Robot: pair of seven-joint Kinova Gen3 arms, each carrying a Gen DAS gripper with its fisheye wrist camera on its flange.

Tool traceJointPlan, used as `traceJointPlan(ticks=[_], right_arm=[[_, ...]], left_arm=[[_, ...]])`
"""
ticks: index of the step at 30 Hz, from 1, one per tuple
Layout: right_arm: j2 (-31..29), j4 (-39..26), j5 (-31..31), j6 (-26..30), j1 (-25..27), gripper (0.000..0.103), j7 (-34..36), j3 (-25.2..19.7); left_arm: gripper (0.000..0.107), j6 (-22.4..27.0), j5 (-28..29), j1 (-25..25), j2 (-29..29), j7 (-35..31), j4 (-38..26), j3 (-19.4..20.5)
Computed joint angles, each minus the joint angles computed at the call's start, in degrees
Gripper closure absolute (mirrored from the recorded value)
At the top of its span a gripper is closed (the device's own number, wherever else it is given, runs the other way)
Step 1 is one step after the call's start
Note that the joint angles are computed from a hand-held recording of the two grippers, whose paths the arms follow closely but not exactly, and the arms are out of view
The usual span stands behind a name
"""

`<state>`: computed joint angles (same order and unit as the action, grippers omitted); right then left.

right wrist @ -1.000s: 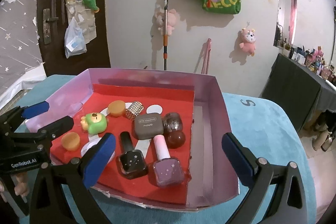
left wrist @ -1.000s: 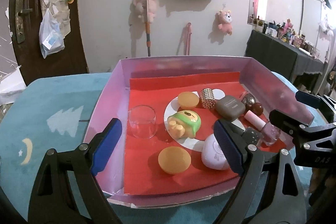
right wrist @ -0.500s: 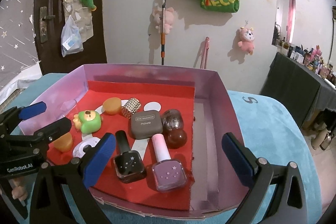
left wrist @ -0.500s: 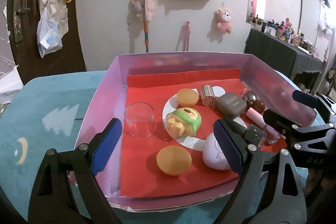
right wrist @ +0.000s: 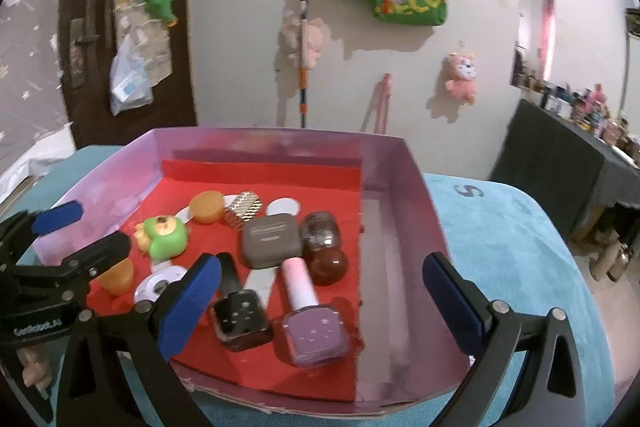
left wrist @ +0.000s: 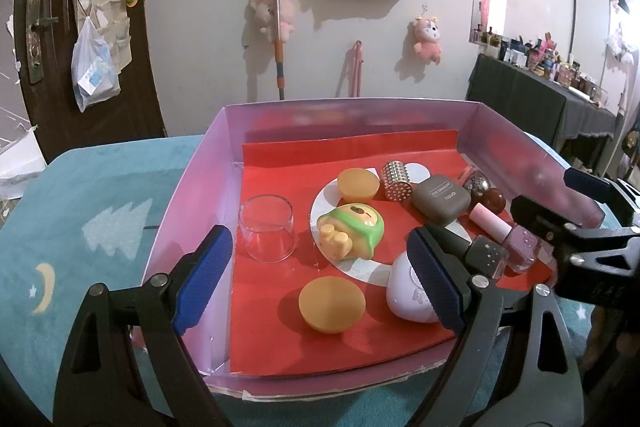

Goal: Organize rigid objects

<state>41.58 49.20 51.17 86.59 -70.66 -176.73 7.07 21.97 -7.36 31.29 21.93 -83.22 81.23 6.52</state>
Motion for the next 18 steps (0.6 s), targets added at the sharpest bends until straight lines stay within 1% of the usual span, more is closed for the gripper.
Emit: traceJointPlan(ticks=[1,3,6,11,18], right_arm=[[-0.7,1.2,0.6,-0.5,0.1,0.0,-1.4,-0.5],[-1.5,2.8,0.8,-1.9,-0.3,0.0,-2.3,-0.2],[-1.0,1.7,0.7,-0.6,0.0,0.0,-1.0,-0.6],[-1.3,1.9,0.8,-0.7,0.0,0.0,-0.9,-0.7],[-0.2,-0.5,0.3,-0.2,0.2,0.0,1.0,-0.4]], left_arm=[[0.018,0.1,-0.1,0.1,0.1,0.0,-0.1,-0.1],[0.018,0.1,-0.3,0.2,0.1,0.0,-0.1,-0.2],[0.018,0.1,-0.3,0.4,0.1,0.2,-0.1,-0.3],[0.018,0.0,-0.6,0.5,0.1,0.4,0.0,-0.5],[0.018,-1.1,-1.2,0.9,0.2,1.0,0.3,-1.2]])
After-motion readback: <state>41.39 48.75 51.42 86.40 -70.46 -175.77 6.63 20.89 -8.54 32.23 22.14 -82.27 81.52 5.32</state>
